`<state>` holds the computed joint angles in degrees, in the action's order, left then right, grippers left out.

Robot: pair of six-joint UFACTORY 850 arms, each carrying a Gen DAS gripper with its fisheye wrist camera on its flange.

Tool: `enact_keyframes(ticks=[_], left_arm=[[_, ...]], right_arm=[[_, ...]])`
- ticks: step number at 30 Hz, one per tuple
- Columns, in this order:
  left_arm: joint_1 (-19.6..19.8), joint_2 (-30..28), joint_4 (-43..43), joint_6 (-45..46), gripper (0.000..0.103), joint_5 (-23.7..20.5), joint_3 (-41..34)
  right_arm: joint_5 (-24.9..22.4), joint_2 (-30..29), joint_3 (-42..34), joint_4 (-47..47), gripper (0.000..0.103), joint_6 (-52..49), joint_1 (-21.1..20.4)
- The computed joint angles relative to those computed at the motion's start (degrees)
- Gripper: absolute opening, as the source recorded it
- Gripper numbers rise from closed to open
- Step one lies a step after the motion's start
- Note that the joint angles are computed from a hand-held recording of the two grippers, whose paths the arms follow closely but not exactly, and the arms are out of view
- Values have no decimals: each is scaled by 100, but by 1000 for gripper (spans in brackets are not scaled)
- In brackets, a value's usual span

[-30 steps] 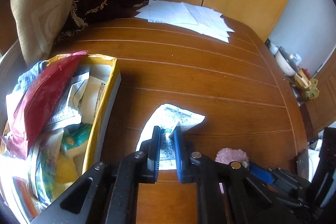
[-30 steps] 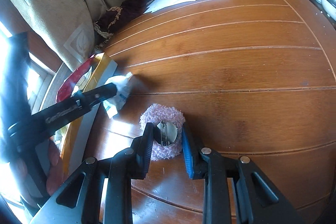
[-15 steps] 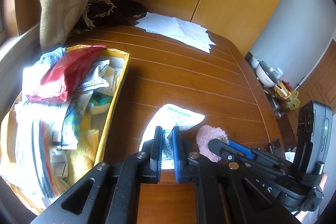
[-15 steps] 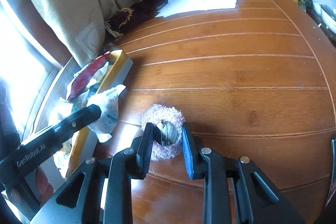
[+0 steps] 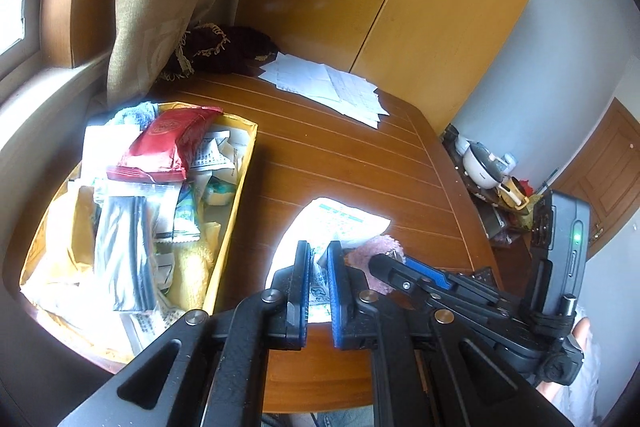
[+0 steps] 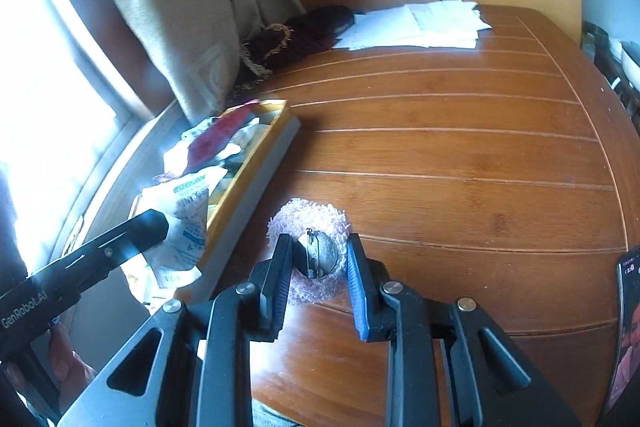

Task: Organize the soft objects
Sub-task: 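Carry the pink ball and white packet into the tray and open both tools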

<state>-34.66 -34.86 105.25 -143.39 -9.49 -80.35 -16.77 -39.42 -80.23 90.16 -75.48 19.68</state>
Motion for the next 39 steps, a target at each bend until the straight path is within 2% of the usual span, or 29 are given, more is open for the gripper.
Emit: enact_keyframes(ticks=[3, 7, 11, 14, 18, 21, 25, 28, 31, 33, 35, 37, 39], left_arm=[[22, 192, 1229, -1237, 6, 41, 225], [40, 426, 1524, -1589, 6, -76, 461], [68, 704, 1306, -1481, 6, -357, 735], [149, 858, 861, -1133, 6, -580, 863], [338, 882, 69, -380, 6, -653, 802], [487, 860, -140, -111, 6, -778, 722], [727, 757, -905, 752, 5, -798, 494], [859, 705, -954, 936, 5, -815, 426], [1000, 582, -1213, 1272, 5, -769, 330], [1114, 465, -1410, 1488, 5, -686, 251], [1234, 318, -1866, 1907, 5, -592, 136], [1356, 169, -2352, 2397, 5, -448, 17], [1440, 41, -2885, 2979, 5, -317, -77]], right_arm=[[-40, 18, 8, 17, 26, -52, 40], [-170, -1, -14, 76, 26, -107, 52], [-323, -94, -118, -117, 26, 68, 87], [-431, -158, -232, 8, 25, -47, 94], [-563, -299, -500, -60, 25, -13, 175], [-601, -463, -817, -315, 25, 241, 249], [-603, -761, -1324, -763, 25, 708, 356], [-557, -1079, -1831, -1280, 25, 1384, 406], [-743, -1440, -2410, -1739, 25, 2043, 382], [-583, -1690, -2814, -2227, 26, 2485, 389], [-789, -2041, -3385, -2825, 26, 3326, 329], [-1041, -2322, -3855, -2997, 26, 3605, 281], [-982, -2500, -4154, -3345, 26, 3878, 311]])
